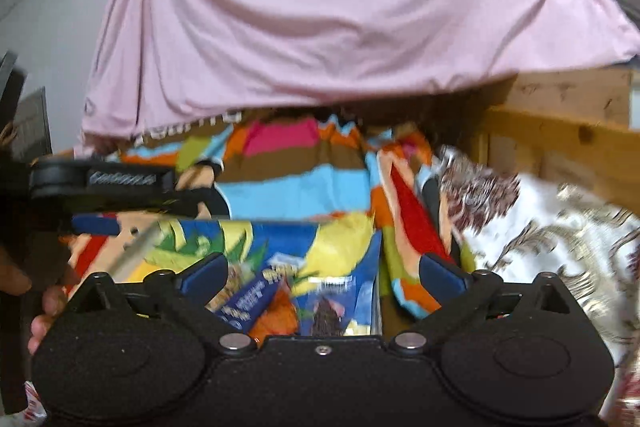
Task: Organize snacks
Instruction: 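Lower both snacks into the tin box and open both grippers, then withdraw both tools up from the tin box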
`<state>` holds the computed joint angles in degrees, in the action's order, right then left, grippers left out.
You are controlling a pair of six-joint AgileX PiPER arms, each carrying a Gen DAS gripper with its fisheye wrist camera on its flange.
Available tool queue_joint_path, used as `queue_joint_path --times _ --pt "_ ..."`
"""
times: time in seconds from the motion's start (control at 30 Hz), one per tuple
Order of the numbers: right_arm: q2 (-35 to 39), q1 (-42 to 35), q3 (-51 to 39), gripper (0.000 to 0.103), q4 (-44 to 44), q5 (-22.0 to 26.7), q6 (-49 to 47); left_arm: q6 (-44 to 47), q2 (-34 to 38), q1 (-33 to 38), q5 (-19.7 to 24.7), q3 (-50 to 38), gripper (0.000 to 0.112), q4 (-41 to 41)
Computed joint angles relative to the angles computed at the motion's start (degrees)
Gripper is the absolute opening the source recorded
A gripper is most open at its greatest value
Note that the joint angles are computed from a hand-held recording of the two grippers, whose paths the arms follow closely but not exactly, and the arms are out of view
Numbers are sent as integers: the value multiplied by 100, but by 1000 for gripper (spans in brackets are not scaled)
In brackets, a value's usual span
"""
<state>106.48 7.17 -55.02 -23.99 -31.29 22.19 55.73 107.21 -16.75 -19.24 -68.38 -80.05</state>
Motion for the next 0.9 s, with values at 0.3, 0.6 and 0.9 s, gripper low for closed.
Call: queue_joint_path --times 0.3,0.6,0.9 --pt "-1423 126 1554 102 784 -760 -882 -1573 -1847 -373 -941 2173 102 1507" --pt "-2469 1082 3174 102 3118 -2014 -3049 -1540 -3575 -1445 -2114 4007 102 971" --pt "-3391 2087 4322 102 4411 -2270 -3864 -1051 -4421 -3573 -3876 5245 102 -315"
